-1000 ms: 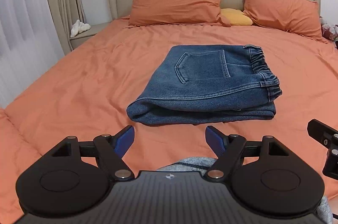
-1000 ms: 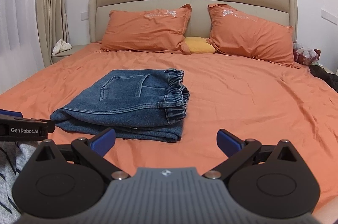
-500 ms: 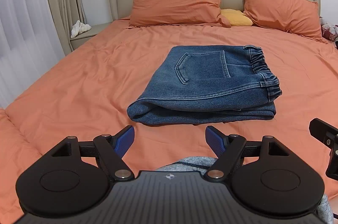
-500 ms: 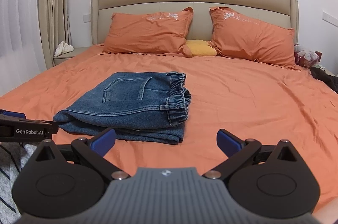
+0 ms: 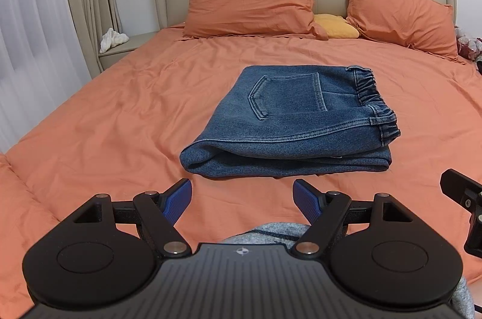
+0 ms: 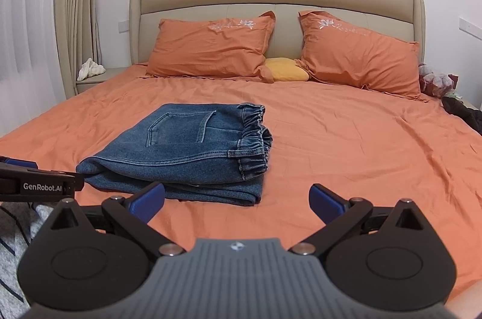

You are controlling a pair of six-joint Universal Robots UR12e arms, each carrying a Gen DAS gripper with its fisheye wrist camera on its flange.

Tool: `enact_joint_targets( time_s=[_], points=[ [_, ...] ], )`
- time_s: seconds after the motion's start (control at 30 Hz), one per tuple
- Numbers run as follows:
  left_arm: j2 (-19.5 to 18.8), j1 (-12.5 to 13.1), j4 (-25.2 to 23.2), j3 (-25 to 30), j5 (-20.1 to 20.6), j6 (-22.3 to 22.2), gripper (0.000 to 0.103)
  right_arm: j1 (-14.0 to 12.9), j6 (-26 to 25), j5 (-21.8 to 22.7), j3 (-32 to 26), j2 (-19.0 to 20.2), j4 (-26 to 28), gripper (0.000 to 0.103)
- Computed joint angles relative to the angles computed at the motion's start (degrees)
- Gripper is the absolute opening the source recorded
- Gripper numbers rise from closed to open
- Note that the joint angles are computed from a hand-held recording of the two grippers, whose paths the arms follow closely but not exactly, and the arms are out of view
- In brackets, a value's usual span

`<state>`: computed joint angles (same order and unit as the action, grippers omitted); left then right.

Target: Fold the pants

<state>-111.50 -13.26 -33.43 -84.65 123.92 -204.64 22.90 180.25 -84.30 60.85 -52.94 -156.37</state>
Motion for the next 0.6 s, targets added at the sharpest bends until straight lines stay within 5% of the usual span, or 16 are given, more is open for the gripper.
enact_joint_targets(
  time_s=[0.6],
  points=[
    [0.0,-0.06,-0.09,0.02,0.04,-0.2,0.089,0.11,0.13,-0.37,0.16,-0.05,-0.56,0.098]
  ],
)
